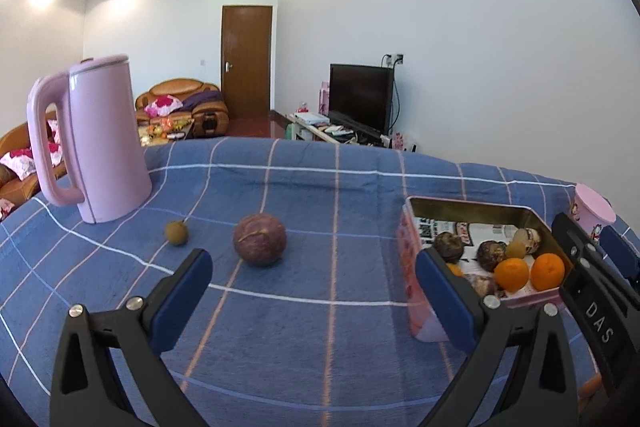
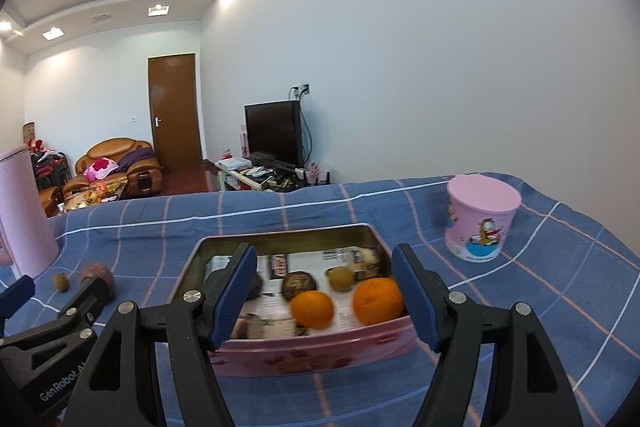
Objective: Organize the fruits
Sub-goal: 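Withdraw both tools from the tin box toward the loose fruits by the kettle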
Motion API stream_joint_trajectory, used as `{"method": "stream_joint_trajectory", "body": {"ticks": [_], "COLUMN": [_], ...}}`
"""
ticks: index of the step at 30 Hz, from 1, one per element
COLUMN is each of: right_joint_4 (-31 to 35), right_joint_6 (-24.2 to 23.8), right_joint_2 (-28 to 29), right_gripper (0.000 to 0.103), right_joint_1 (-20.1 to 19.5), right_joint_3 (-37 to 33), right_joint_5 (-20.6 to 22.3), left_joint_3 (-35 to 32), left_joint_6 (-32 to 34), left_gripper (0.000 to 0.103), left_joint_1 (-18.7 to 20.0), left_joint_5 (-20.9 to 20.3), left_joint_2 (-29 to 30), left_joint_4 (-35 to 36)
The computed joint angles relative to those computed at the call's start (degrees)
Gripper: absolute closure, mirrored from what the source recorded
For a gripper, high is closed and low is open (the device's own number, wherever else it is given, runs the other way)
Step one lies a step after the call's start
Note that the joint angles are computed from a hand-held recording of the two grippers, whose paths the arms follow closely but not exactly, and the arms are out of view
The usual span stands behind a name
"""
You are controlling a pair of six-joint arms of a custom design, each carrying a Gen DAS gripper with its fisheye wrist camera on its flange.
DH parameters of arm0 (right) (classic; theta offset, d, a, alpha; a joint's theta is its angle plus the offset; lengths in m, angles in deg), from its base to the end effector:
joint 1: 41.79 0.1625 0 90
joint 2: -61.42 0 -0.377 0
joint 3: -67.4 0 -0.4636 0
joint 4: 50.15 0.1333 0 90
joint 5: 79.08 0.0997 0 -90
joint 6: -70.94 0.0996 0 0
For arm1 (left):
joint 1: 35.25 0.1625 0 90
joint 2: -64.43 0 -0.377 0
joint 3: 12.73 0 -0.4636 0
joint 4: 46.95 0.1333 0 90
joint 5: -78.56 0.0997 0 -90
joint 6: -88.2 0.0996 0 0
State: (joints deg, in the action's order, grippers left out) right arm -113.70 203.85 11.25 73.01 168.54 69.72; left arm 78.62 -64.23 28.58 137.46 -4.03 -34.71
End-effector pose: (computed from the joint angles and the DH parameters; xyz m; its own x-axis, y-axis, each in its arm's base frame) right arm 0.2976 -0.5295 0.0058 -0.6255 0.5128 0.5880 -0.5387 0.2613 -0.8010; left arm -0.0891 -0.6001 0.2022 -0.7289 0.2377 -0.6420 0.6669 0.4585 -0.5874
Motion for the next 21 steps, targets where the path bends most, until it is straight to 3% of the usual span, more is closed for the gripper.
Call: {"method": "stream_joint_trajectory", "body": {"ticks": [11,21], "right_joint_4": [8.1,18.6], "right_joint_6": [4.4,10.0], "right_joint_2": [6.3,13.2], "right_gripper": [0.032,0.032], "right_joint_1": [1.0,1.3], "right_joint_3": [-8.1,-18.3], "right_joint_5": [-1.3,-3.0], "left_joint_3": [-7.0,-12.2], "left_joint_6": [-0.1,8.6], "left_gripper": [0.0,0.0], "left_joint_1": [3.8,6.1], "left_joint_5": [-1.5,-4.5], "left_joint_2": [2.6,4.7], "left_joint_4": [4.0,2.1]}}
